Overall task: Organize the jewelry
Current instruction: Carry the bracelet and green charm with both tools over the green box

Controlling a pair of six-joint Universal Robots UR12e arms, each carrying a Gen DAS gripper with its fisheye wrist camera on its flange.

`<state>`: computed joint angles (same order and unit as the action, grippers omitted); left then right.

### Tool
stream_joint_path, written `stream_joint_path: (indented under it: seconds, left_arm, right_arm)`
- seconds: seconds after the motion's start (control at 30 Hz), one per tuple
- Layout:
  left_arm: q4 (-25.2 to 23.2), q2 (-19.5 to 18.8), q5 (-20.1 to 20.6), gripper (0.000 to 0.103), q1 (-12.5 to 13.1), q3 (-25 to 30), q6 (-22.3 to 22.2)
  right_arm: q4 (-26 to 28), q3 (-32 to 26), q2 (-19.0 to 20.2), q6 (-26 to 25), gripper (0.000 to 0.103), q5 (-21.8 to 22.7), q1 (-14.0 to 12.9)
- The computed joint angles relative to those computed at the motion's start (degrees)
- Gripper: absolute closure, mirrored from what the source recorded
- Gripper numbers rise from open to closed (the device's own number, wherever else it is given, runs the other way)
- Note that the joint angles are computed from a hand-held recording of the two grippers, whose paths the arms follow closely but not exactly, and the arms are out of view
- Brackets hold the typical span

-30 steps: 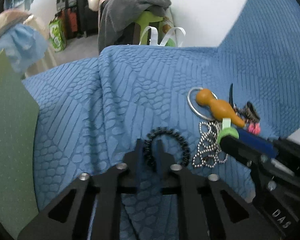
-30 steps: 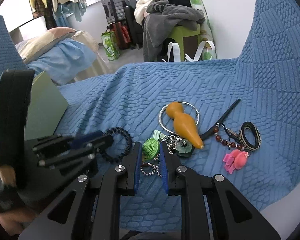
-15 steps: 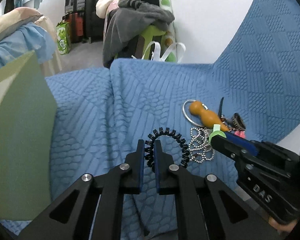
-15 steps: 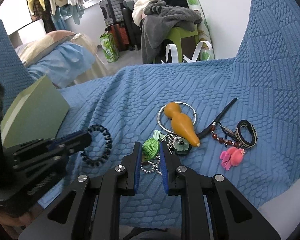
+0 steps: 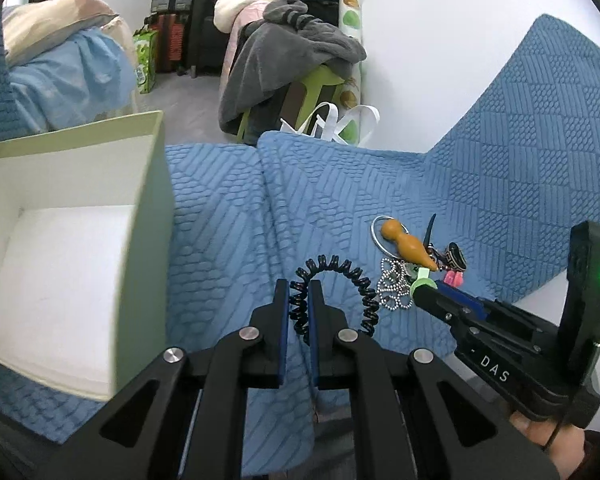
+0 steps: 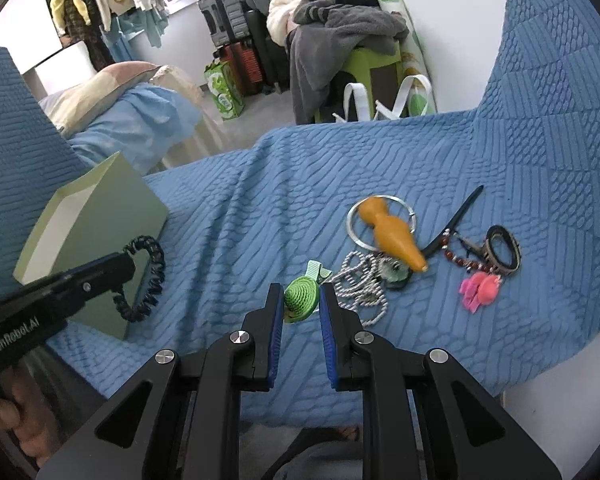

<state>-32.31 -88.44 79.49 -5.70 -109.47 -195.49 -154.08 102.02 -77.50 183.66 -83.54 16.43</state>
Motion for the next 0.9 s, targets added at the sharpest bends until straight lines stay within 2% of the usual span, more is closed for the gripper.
stream_joint_path:
  seconds: [0.17,0.23,0.4,0.63,0.9]
  left_arm:
    - [-0.4,2.1,-1.3,0.095,1.8,-0.2,0.1]
    - [-0.5,2.8,-2.0,0.095,2.4,-0.1,0.4]
    - [-2.9,4.8,-4.1,0.095,4.0,0.7,3.4]
    - [-2.3,8.0,-4.1,0.095,6.4,1.2,5.8]
    - [-0.5,10.8,-3.9,0.095,9.4,1.1,5.9]
  right_arm:
    - [0.0,0.2,-0.9,0.0,0.087,0.0,1.2]
    - [-0.4,-0.1,-1.0,-0.4,0.087,-1.7,2.0]
    - [-1.5,-1.1,-1.3,0.0,0.087,-2.0,3.3]
    - [-3.3,-3.2,-2.1,1.2,0.087,-3.2,5.5]
    - [-4.3,-7.9,-1.1,-1.6,0.087,-3.1,7.8]
